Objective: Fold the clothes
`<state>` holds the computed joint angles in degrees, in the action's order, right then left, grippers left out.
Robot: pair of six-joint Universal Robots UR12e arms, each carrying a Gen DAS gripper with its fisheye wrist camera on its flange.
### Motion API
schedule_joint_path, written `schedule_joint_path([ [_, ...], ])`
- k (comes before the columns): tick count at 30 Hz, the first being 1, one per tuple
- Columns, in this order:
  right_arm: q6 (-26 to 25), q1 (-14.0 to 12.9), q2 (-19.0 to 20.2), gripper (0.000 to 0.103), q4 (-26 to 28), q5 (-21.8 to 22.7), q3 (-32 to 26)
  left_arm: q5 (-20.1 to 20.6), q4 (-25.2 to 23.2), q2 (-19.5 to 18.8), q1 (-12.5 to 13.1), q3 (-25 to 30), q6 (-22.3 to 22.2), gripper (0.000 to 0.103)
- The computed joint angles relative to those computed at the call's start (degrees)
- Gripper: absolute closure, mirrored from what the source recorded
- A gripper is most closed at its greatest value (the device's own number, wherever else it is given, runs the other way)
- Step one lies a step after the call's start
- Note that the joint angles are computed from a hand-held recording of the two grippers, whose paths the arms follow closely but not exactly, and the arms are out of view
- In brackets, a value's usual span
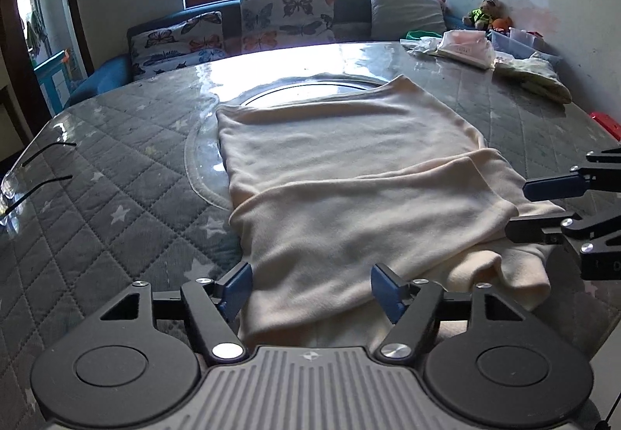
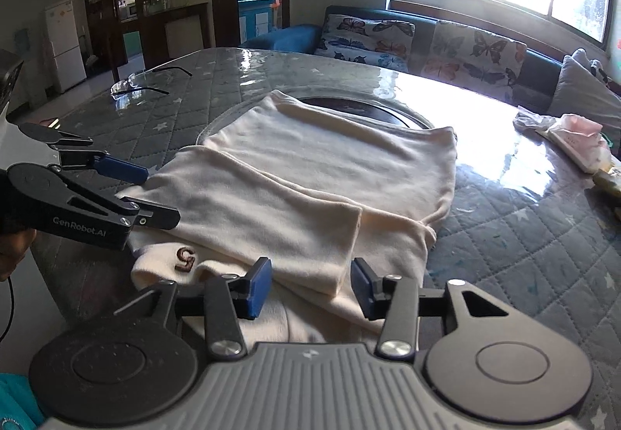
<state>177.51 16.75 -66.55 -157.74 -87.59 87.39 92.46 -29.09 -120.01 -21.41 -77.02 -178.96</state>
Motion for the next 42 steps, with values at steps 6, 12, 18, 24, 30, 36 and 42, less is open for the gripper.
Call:
schedule_joint_path([
  [6, -0.3, 0.3, -1.4, 0.053, -1.0, -1.5, 1.8, 0.9, -0.2, 0.8, -0.4, -0.9, 0.6, 0.023],
  [12, -0.2, 0.8, -2.8, 0.051, -1.9, -3.4, 3.9, 1.2, 0.9, 1.7, -0.8, -2.2, 1.4, 0.02],
  [18, -0.7, 1.3, -3.9, 0.051, -1.5, -4.8, 5.7, 1.1, 2.4, 2.9, -0.8, -4.0, 2.5, 0.019],
  [24, -0.8, 1.9, -4.4, 0.051, -1.8, -6.1, 7.0, 0.1, 4.9, 4.3, -0.9, -6.7, 6.0, 0.019],
  [30, -1.0, 2.6, -4.7, 0.051, -1.6, -7.6, 7.7, -3.7, 9.4, 5.5, -0.6, -9.9, 12.8, 0.024],
  [36, -2.2, 3.0, -4.5, 0.051, -1.4, -8.5, 7.6, -6.3, 10.9, 5.3, -0.3, -10.7, 17.1, 0.039],
  [42, -3.9, 3.1, -3.9, 0.051, -0.8, -8.0, 6.7, -7.4, 11.6, 4.3, -0.3, -10.4, 21.9, 0.045],
])
